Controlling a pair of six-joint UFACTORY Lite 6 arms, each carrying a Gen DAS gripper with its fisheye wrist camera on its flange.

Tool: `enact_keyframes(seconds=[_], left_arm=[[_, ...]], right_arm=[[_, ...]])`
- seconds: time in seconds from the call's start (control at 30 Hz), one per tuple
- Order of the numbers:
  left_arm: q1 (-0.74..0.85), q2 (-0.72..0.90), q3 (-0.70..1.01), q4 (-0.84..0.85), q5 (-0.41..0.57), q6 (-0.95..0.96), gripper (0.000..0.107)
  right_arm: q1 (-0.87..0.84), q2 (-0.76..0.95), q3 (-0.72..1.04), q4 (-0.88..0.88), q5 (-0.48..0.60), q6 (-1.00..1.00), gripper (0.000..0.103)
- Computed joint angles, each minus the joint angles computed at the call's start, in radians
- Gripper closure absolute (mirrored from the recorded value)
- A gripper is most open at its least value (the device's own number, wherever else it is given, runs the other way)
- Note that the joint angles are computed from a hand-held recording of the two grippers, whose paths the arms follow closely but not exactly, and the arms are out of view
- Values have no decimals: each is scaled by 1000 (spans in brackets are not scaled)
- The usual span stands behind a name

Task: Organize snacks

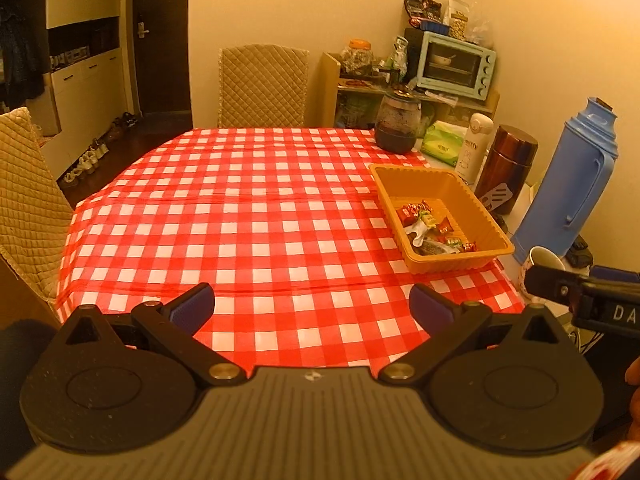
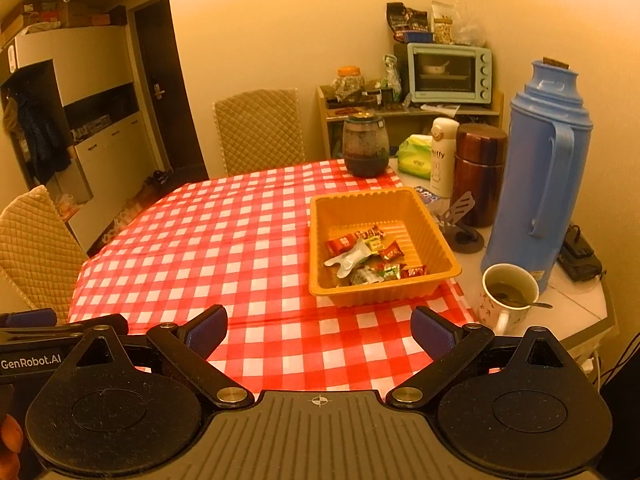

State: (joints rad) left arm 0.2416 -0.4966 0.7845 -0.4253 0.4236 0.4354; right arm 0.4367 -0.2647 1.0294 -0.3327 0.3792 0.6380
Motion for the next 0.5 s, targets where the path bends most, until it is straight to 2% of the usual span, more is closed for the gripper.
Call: enact_keyframes(seconds=[0.23,0.5], left_arm=[[25,-75,-20,-1,22,4,4],[38,-96,-26,-35,35,39,4]], right_arm=[[46,-75,-47,-77,20,104,6],[70,-96,-39,-97,37,135,6]])
